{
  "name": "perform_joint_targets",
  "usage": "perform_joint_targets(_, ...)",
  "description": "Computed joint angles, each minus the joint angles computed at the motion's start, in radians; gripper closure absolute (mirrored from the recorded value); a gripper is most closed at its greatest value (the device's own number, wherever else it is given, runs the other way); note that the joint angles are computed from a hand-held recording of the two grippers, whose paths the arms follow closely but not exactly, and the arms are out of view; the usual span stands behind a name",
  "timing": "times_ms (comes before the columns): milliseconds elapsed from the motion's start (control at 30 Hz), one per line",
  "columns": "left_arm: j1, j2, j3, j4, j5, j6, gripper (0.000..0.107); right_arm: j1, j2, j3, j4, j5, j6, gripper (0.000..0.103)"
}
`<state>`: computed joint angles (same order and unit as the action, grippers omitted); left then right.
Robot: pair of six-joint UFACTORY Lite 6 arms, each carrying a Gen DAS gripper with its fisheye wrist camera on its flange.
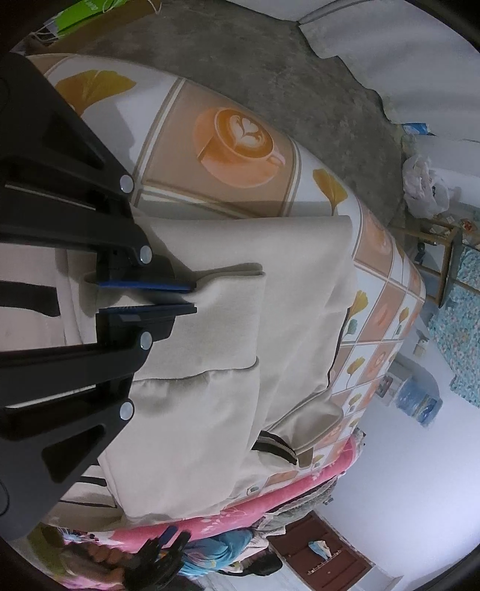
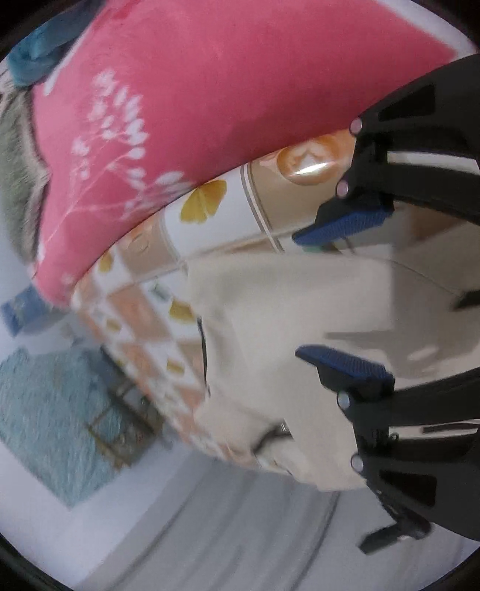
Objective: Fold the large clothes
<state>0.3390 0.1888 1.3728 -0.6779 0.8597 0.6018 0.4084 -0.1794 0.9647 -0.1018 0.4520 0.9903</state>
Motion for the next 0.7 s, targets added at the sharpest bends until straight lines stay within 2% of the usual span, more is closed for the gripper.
perform_joint_targets(33, 0.0, 0.0, -0.003, -0.003, -0.005, 0.008, 0.1, -0.018, 0.029, 0.001, 0.025, -0.026, -0.038, 0.055)
perform_joint_targets(100, -0.005, -0.002, -0.01, 0.0, -0.015, 0.016, 0.1, -0.022, 0.081, 0.02, -0.022, -0.031, -0.014, 0.072)
perform_joint_targets(133, -0.009, -0.006, -0.015, 0.005, -0.025, 0.023, 0.1, -0.027, 0.099, 0.021, -0.021, -0.044, -0.021, 0.088)
perform_joint_targets(167, -0.013, -0.009, -0.019, 0.007, -0.032, 0.028, 0.1, -0.027, 0.102, 0.019, -0.047, -0.046, 0.003, 0.095)
perform_joint_targets(233, -0.014, -0.026, -0.027, 0.003, -0.042, 0.044, 0.101, -0.027, 0.08, 0.001, -0.092, -0.067, 0.054, 0.097)
perform_joint_targets(400, -0.002, -0.087, -0.026, -0.071, -0.05, 0.129, 0.101, 0.023, 0.006, -0.044, -0.377, -0.068, 0.328, 0.097)
perform_joint_targets(567, -0.056, -0.023, -0.011, 0.054, -0.109, 0.029, 0.101, -0.001, 0.02, -0.085, -0.41, -0.131, 0.388, 0.097)
perform_joint_targets(700, -0.061, -0.047, -0.068, 0.055, -0.159, 0.05, 0.097, -0.023, 0.007, -0.136, -0.432, -0.193, 0.436, 0.097)
